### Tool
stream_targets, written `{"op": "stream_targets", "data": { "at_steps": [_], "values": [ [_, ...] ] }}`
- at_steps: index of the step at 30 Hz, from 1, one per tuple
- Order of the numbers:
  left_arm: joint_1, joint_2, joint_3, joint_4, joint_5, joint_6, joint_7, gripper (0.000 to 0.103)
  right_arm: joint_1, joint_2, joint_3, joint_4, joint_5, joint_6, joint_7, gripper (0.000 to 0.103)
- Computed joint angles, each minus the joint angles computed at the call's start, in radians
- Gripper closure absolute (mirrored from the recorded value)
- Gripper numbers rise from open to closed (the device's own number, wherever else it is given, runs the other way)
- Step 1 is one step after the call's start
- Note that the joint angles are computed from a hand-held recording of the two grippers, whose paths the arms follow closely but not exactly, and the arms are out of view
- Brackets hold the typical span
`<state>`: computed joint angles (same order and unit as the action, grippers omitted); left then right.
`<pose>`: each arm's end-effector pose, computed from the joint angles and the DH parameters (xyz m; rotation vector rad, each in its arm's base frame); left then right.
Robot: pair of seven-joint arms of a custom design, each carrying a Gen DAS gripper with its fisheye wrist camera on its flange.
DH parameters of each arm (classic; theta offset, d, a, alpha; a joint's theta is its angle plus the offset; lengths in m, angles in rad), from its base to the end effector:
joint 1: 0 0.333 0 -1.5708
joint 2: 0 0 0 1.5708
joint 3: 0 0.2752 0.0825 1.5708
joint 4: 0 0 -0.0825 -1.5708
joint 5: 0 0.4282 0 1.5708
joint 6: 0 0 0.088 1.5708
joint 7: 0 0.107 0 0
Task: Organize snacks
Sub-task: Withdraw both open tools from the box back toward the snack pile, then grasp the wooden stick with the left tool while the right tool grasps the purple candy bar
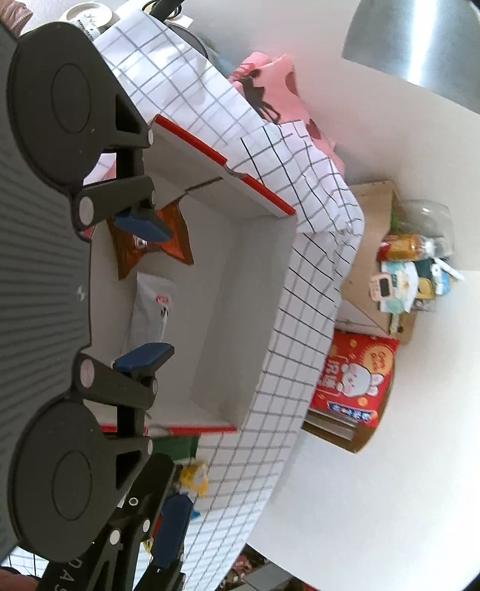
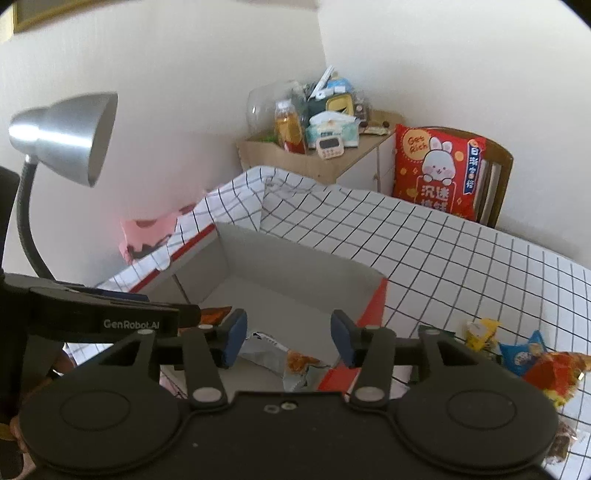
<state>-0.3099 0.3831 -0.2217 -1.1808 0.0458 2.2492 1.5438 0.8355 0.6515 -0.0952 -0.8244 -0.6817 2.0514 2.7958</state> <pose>0.6564 -0.3435 0.6210 -1.4053 2.3032 -0.8734 0.5795 0.5244 0.5979 -1.3837 1.8878 -0.7617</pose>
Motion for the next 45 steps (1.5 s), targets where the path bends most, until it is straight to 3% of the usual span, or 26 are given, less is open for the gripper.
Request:
{"op": "stream_targets", "data": {
  "at_steps": [5,11,18,24,29,30,39,45],
  "values": [
    [0.008,-0.084,-0.019,-0.108,-0.035,0.062,0.030,0.040,0.025,-0.173,0.012,-0.239,-0.096,0.028,0.109,0.041],
    [0.005,-0.176,-0.042,-0.238,-0.080,0.138,0.076,0.036,0.013,-0.341,0.074,-0.464,-0.200,0.016,0.223,0.036],
    [-0.012,-0.233,-0.061,-0.324,-0.137,0.180,0.116,0.036,-0.017,-0.527,0.166,-0.706,-0.284,-0.060,0.350,0.023],
    [-0.036,-0.253,-0.076,-0.365,-0.171,0.198,0.142,0.032,-0.067,-0.663,0.255,-0.877,-0.277,-0.121,0.428,0.019],
    [-0.064,-0.238,-0.084,-0.364,-0.158,0.188,0.129,0.031,-0.117,-0.784,0.323,-1.024,-0.279,-0.116,0.503,0.007],
    [-0.070,-0.232,-0.085,-0.360,-0.152,0.180,0.120,0.031,-0.128,-0.819,0.334,-1.067,-0.281,-0.094,0.525,0.000],
    [-0.127,-0.146,-0.084,-0.298,-0.049,0.113,0.018,0.031,-0.215,-0.890,0.428,-1.178,-0.136,-0.124,0.569,0.000],
    [-0.176,-0.036,-0.068,-0.169,0.035,-0.008,-0.099,0.031,-0.236,-0.883,0.447,-1.211,-0.055,-0.119,0.585,0.003]
  ]
}}
